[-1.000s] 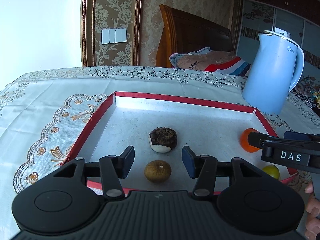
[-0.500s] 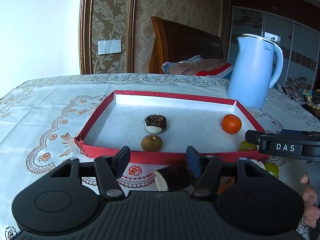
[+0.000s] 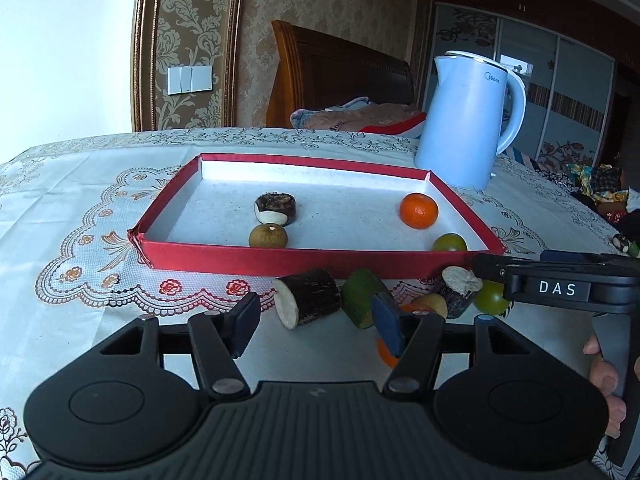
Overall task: Organize fruits
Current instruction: 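Move the left tool to the large orange and grasp it while the right tool approaches a green fruit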
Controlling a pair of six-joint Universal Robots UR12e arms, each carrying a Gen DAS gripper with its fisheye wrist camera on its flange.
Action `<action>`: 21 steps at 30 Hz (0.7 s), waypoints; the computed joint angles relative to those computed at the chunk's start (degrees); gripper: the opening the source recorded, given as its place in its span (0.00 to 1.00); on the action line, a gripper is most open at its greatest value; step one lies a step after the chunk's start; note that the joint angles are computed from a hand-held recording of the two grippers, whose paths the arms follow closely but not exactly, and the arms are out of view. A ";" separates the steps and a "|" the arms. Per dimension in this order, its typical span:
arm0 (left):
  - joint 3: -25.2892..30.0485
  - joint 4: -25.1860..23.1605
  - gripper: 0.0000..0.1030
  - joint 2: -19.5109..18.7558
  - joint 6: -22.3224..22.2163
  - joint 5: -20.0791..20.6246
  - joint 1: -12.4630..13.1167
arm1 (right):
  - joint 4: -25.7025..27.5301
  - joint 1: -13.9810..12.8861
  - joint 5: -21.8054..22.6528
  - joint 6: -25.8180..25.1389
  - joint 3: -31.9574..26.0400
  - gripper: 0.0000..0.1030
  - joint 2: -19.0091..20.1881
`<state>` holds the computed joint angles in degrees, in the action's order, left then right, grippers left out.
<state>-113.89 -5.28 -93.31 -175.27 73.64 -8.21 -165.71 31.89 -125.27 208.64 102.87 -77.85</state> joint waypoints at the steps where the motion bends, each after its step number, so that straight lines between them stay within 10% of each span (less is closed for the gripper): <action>1: -0.08 0.18 0.59 -0.01 0.52 0.22 -0.19 | -0.15 0.13 -0.08 -0.20 0.27 0.92 -0.17; 21: -2.11 3.70 0.60 1.23 1.43 -1.14 -0.76 | -1.69 -0.78 2.37 5.46 4.69 0.95 -3.39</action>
<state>-116.01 -1.59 -92.08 -173.84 72.50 -8.98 -167.39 31.12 -122.90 214.10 107.56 -81.23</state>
